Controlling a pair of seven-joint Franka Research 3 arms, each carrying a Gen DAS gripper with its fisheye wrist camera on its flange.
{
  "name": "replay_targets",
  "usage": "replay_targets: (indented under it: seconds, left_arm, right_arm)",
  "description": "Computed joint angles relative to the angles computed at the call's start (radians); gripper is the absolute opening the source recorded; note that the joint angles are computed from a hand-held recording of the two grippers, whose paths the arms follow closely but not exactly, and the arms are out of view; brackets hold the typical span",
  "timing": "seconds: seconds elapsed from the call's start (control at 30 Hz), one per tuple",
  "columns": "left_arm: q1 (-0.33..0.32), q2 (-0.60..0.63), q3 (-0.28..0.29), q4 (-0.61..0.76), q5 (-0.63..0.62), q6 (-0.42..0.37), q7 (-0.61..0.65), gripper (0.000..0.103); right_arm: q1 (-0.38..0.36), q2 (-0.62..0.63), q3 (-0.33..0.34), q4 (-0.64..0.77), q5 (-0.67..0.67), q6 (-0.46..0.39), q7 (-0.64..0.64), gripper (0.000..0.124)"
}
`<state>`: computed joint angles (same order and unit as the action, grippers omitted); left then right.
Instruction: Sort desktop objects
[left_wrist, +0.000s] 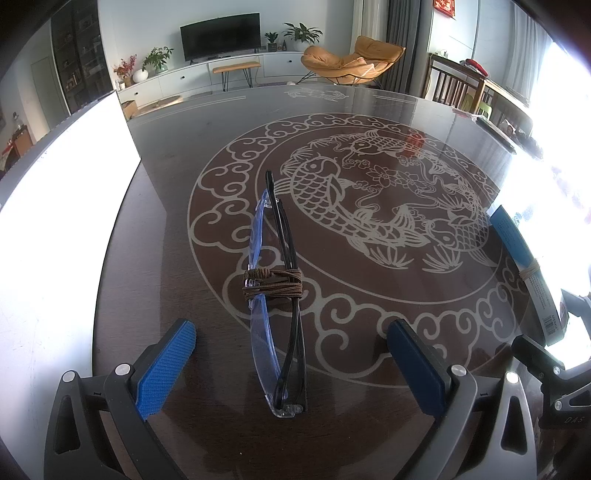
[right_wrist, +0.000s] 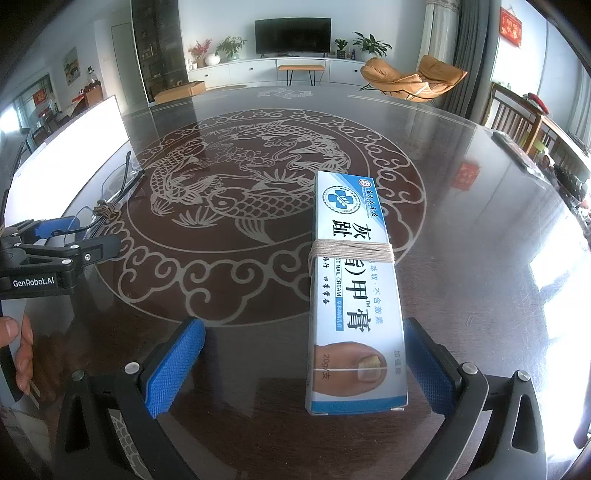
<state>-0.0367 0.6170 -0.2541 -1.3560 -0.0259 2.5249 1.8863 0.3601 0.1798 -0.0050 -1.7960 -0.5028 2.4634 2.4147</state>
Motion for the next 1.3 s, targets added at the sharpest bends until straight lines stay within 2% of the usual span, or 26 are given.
replay_targets:
  seconds: [0.83, 0.87, 0.9, 0.93, 1.03, 1.07, 1.13, 1.17, 1.23, 1.3]
  left_arm:
    - [0.003, 0.003, -0.004, 0.007, -0.001, -0.01, 0.005, 0.103]
    - [0.006, 0.008, -0.008, 0.022, -0.003, -0.035, 0.019, 0.103]
    - [0.007, 0.024, -0.016, 0.062, 0.001, -0.094, 0.052, 0.103]
    - [0.012, 0.043, -0.024, 0.117, 0.001, -0.185, 0.102, 0.103]
    - [0.019, 0.089, -0.024, 0.246, -0.044, -0.367, 0.133, 0.103]
    - [0.021, 0.105, -0.024, 0.283, -0.066, -0.406, 0.129, 0.103]
    - [0.021, 0.157, -0.026, 0.39, -0.103, -0.501, 0.125, 0.103]
    - [0.012, 0.175, -0.02, 0.422, -0.102, -0.51, 0.12, 0.103]
    - [-0.02, 0.17, 0.015, 0.417, -0.063, -0.477, 0.107, 0.103]
    - [-0.034, 0.153, 0.031, 0.38, -0.034, -0.43, 0.1, 0.102]
  right_arm:
    - [0.0, 0.0, -0.001, 0.0, 0.0, 0.0, 0.0, 0.103]
    - [-0.003, -0.001, 0.002, 0.001, 0.013, -0.001, -0.017, 0.103]
    - [-0.017, 0.003, 0.013, 0.013, 0.071, -0.016, -0.088, 0.103]
    - [-0.042, 0.011, 0.029, 0.039, 0.175, -0.048, -0.206, 0.103]
    - [-0.101, 0.0, 0.04, 0.066, 0.437, -0.072, -0.356, 0.103]
    - [-0.108, 0.007, 0.039, 0.089, 0.481, -0.098, -0.375, 0.103]
    - [-0.122, 0.061, 0.033, 0.201, 0.55, -0.216, -0.415, 0.103]
    - [-0.121, 0.093, 0.027, 0.259, 0.549, -0.268, -0.424, 0.103]
    - [-0.111, 0.155, 0.016, 0.365, 0.527, -0.353, -0.448, 0.102]
    - [-0.103, 0.194, 0.01, 0.425, 0.52, -0.412, -0.464, 0.089]
